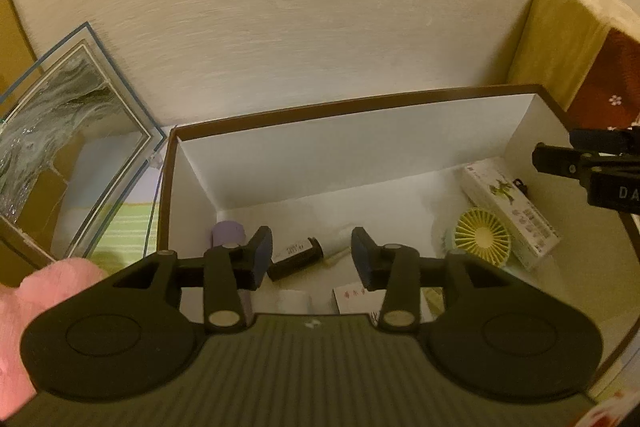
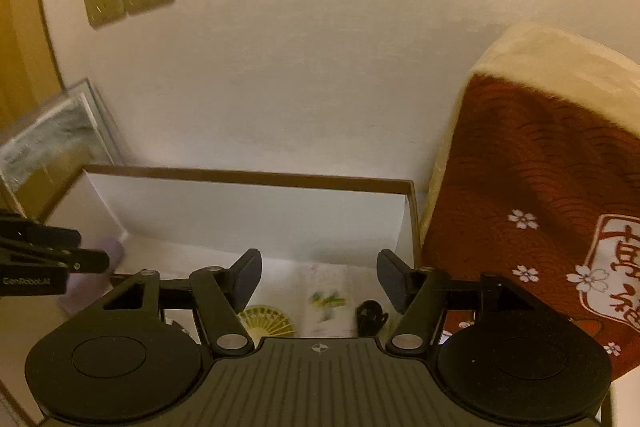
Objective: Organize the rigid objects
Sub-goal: 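Open the left gripper releasing the bottle while the right gripper releases the ointment box in the box, then withdraw both tools from the box back toward the remaining items on the bed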
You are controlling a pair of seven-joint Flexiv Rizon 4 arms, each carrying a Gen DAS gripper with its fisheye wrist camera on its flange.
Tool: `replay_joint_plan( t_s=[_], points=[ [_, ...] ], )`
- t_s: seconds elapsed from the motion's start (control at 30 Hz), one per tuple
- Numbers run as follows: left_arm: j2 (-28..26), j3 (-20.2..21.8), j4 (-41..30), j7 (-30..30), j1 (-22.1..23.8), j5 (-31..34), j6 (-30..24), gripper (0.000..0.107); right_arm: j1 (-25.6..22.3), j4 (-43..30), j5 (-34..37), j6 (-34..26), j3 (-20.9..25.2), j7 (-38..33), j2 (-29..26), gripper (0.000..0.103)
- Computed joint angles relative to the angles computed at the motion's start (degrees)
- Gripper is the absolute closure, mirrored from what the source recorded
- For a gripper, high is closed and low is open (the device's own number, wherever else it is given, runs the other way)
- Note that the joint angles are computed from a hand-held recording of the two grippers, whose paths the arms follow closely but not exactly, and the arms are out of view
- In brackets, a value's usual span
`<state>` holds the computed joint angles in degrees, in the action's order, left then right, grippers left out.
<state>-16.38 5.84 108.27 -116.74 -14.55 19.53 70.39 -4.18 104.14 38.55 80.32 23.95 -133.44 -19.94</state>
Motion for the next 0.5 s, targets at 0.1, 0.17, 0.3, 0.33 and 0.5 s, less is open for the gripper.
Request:
replay_joint_plan(
  t_s=[0.1,0.17,0.3,0.33,0.5],
  points=[
    [1.19,-0.28,1.30,-0.21,0.07,-0.54,0.39,0.061,-2.35,0.10,2.92,-3.13,1.28,-2.96,1.54,0.038],
    [2.14,-0.51,2.20,-0.33,0.13,-0.70,0.55,0.060,-2.72,0.55,5.17,-4.78,0.72,-4.55,2.92,0.038],
    [4.29,-0.96,3.61,-1.31,0.07,-0.29,0.40,0.058,-3.70,1.36,10.40,-9.30,-0.71,-6.92,6.15,0.037],
    [4.95,-1.05,3.98,-1.86,0.01,-0.01,0.31,0.057,-3.91,1.56,11.77,-10.35,-1.15,-7.55,6.97,0.037],
    [8.48,-2.37,6.84,-2.91,0.71,0.11,1.01,0.057,-3.91,3.60,16.94,-14.44,-4.06,-9.41,11.42,0.037]
  ],
)
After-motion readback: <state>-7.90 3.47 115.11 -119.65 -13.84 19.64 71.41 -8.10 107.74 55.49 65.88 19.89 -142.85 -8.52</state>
